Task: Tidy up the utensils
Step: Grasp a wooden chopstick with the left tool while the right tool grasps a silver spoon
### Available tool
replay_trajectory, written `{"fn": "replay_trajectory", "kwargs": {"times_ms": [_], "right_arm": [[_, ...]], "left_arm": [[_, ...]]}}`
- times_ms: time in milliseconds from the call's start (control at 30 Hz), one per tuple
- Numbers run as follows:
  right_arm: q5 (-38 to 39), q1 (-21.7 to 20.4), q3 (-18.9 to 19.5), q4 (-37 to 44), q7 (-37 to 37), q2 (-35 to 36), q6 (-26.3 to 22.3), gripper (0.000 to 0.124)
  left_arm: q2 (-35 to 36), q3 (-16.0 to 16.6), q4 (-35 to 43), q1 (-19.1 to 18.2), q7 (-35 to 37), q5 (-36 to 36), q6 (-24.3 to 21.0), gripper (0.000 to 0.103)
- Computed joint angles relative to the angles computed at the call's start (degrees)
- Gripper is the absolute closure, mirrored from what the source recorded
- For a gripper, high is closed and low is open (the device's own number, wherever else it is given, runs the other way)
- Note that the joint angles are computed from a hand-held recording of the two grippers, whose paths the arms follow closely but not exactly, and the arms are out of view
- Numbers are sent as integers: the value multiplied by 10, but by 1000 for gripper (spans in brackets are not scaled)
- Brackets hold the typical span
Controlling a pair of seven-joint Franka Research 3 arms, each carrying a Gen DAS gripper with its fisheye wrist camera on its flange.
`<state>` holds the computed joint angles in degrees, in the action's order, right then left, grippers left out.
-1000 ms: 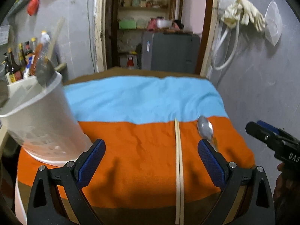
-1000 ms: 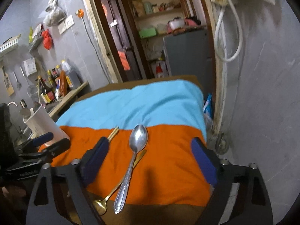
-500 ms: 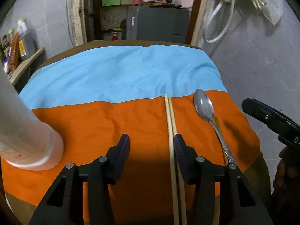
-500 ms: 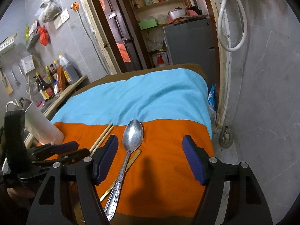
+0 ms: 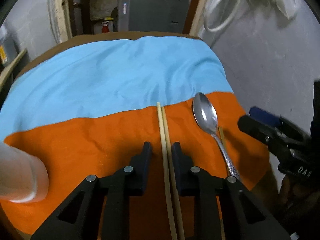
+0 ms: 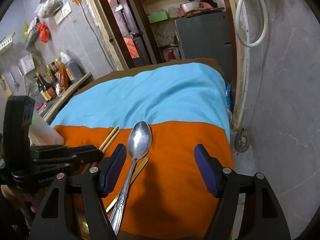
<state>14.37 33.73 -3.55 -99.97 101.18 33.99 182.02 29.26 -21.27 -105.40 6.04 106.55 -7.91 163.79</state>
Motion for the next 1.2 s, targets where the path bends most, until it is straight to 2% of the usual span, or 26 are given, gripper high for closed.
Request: {"fn": "replay_trajectory", "kwargs": {"times_ms": [33,67,167,267,533,633,733,1200], "right_arm": [[0,-9,10,5,-5,3,-6,55],[0,-18,19,12,-9,6,-12,56],[-1,-35,37,35,-18,19,-38,58],[-5,-46,50,54,-28,28,-55,59],[-5,-56,61,63,-38,32,-72,59],[-6,-59,65,66,-43,34,-75,59],[-9,-56,63,78,-45,39,-87,59],[-25,-48,55,100,-35,49,-109,59]], "left_arm": [[-1,0,-2,-1,0,1,3,93],[0,-17,-4,15,10,-15,-1,100],[-2,-43,-16,41,23,-53,13,100],[1,-103,-29,103,63,-124,14,100],[-19,-130,-51,132,123,-222,24,100],[-27,-127,-56,132,134,-253,21,100],[-33,-101,-54,111,123,-263,11,100],[-48,-54,-48,79,171,-351,-30,100]]}}
